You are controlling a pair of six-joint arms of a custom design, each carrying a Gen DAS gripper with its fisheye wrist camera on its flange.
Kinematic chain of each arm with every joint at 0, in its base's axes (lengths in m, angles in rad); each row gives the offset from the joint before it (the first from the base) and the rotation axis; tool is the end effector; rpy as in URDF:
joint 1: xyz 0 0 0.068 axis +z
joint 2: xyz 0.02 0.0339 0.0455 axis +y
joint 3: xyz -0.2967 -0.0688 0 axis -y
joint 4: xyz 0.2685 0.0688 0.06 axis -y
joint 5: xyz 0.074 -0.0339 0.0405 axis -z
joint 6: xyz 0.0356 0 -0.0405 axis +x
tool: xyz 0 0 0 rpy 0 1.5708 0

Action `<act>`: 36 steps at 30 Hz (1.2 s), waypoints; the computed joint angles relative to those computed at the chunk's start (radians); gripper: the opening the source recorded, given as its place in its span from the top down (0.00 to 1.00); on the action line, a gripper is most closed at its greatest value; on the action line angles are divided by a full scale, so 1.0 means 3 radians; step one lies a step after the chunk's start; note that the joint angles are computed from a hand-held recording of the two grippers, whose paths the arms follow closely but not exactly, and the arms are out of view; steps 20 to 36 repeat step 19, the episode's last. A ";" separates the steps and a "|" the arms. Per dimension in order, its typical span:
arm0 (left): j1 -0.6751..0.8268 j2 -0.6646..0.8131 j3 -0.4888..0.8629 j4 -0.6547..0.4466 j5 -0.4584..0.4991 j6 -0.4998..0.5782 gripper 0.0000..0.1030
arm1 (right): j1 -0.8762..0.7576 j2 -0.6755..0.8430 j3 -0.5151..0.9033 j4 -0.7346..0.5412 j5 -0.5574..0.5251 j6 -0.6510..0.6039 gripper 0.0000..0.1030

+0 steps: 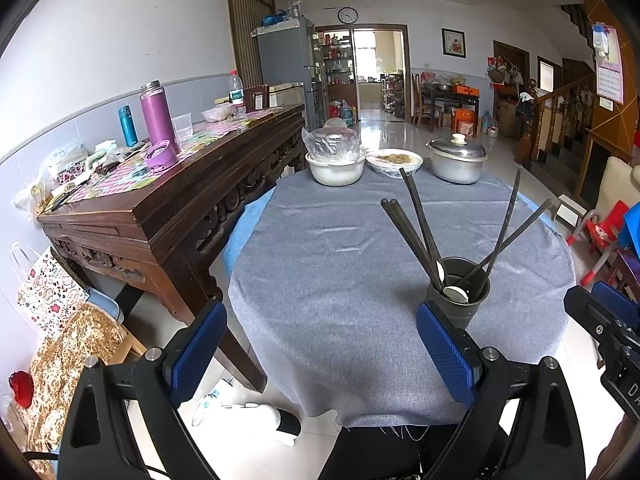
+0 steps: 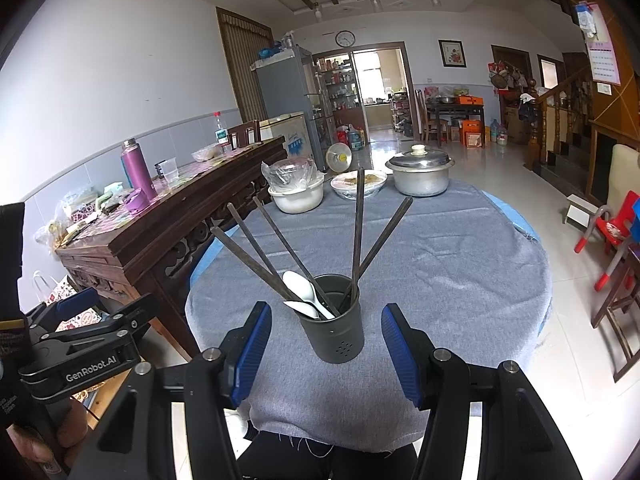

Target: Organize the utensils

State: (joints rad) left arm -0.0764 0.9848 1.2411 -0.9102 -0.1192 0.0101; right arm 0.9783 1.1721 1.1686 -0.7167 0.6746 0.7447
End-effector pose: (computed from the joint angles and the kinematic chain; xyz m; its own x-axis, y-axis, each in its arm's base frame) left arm 0.1870 -0.0101 0.4203 -0.6067 0.0565 -0.7929 -0.0122 0.9967 0.0803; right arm 0.1581 0.1950 0.3788 -0.5322 0.1572 -0.8319 -0.0340 0.9778 0.2066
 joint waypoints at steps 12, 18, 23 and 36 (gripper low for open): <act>0.0037 0.0042 -0.0035 0.0042 0.0024 0.0023 0.07 | -0.0074 0.0058 0.0025 0.0020 -0.0092 -0.0011 0.41; 0.0067 0.0119 -0.0119 0.0175 0.0019 0.0049 0.07 | -0.0288 0.0055 -0.0102 0.0124 -0.0287 -0.0037 0.41; 0.0079 0.0171 -0.0130 0.0206 0.0017 0.0052 0.07 | -0.0359 0.0042 -0.0144 0.0146 -0.0332 -0.0047 0.41; 0.0079 0.0171 -0.0130 0.0206 0.0017 0.0052 0.07 | -0.0359 0.0042 -0.0144 0.0146 -0.0332 -0.0047 0.41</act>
